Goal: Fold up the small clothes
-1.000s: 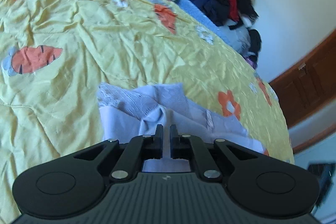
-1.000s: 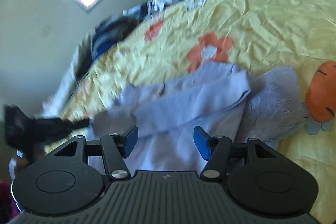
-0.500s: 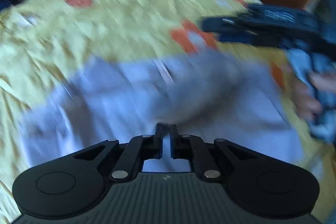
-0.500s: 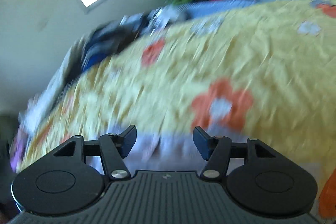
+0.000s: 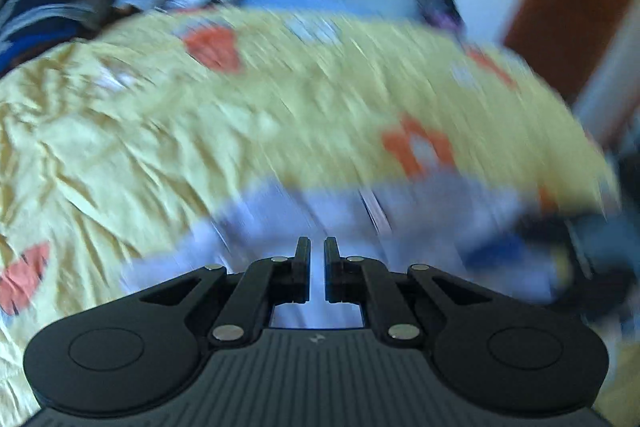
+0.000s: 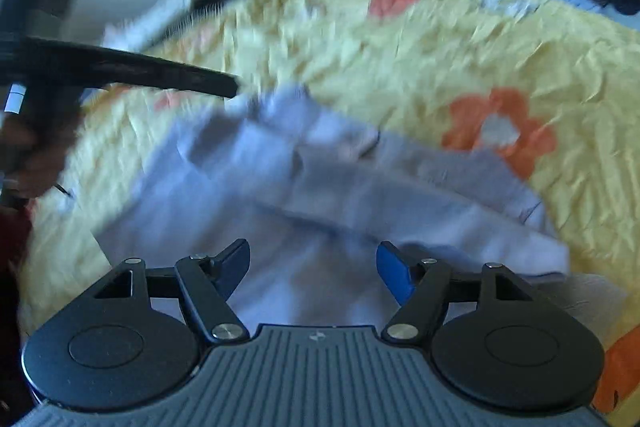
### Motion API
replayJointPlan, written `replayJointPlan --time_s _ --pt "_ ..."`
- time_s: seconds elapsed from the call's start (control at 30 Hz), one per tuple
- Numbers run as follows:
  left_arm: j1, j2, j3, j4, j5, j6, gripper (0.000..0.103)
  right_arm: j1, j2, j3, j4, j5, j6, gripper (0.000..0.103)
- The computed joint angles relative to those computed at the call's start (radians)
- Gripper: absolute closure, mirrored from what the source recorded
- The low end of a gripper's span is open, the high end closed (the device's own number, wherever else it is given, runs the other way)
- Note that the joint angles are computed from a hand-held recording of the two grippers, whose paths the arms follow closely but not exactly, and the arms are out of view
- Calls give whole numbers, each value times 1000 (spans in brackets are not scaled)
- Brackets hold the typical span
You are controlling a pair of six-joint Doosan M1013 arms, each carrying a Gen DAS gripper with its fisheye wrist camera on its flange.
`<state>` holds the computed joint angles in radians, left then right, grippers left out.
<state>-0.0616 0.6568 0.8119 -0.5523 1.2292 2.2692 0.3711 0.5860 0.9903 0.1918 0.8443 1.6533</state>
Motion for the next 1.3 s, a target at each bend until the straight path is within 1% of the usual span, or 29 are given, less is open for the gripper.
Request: replayJointPlan --time_s 0.07,0.13,0.17,0.2,0.27,0.33,0.37,0.4,0.43,0.47,0.5,0.53,0.57,0.63,0.67,0.73,0.77,0.83,0.9,1.0,1.03,1.07,1.1,1.13,1.17,1.2,1.23,1.27,1.3 --pt "-8 -12 30 15 63 93 97 -1 25 -37 -41 10 33 31" --pt "-17 -30 69 19 102 164 97 -1 37 -49 -115 -62 149 30" --pt "-25 -32 80 27 108 191 97 5 41 -51 -223 -107 279 29" --pt "-36 -38 96 45 89 209 97 9 50 -65 -340 -118 410 28" --pt "-53 -53 135 67 11 225 97 16 55 -78 -546 -123 672 27" --pt "-57 -44 129 51 -12 241 97 18 20 -19 -645 -200 845 27" --pt "-59 -42 129 46 -47 242 97 14 -7 25 -649 -261 871 26" --pt "-60 -38 124 56 -89 236 97 10 -34 67 -619 -315 844 21" --pt "-68 -42 132 81 -158 223 97 5 -56 102 -552 -356 766 18" --pt "-75 -45 144 108 -236 212 97 0 -71 121 -450 -368 635 15" --pt "-80 -38 138 133 -292 192 97 -5 -78 125 -354 -350 504 15" --pt "-86 -32 129 167 -342 149 97 -6 -80 118 -277 -296 373 15" --pt "-89 -23 113 189 -368 105 97 -9 -72 98 -201 -232 245 15" --pt "-90 -10 82 228 -405 5 97 -8 -52 63 -92 -123 58 16" --pt "-89 -2 62 242 -408 -44 97 -9 -34 36 -41 -87 4 16" --pt "-81 14 15 249 -373 -133 97 -15 0 -12 42 -12 -63 16" --pt "-73 22 -9 231 -340 -167 97 -10 22 -43 20 20 -46 17" --pt "-55 31 -35 172 -274 -162 97 3 58 -95 -130 37 68 18" --pt "-48 30 -39 161 -229 -130 97 25 74 -114 -375 5 317 18" --pt "-49 9 9 199 -240 -77 97 45 77 -116 -740 19 710 16" --pt "-47 7 17 187 -225 -37 97 46 66 -103 -793 22 790 16" --pt "-45 2 31 175 -209 0 97 42 42 -70 -794 -15 818 15" --pt "-46 -3 47 177 -212 31 97 35 17 -31 -752 -75 794 15" --pt "-54 -13 74 212 -246 39 97 28 -13 15 -664 -144 718 14" --pt "-66 -24 105 282 -301 23 97 20 -20 24 -538 -167 589 12" --pt "-77 -34 134 346 -356 -2 97 18 -16 15 -427 -150 458 12" --pt "-84 -40 157 389 -405 -20 97 19 -16 11 -368 -114 357 12" --pt "-86 -46 175 409 -442 -31 97 28 -5 -9 -361 -60 295 12" --pt "-87 -54 189 427 -467 -53 97 41 12 -35 -407 25 257 13"
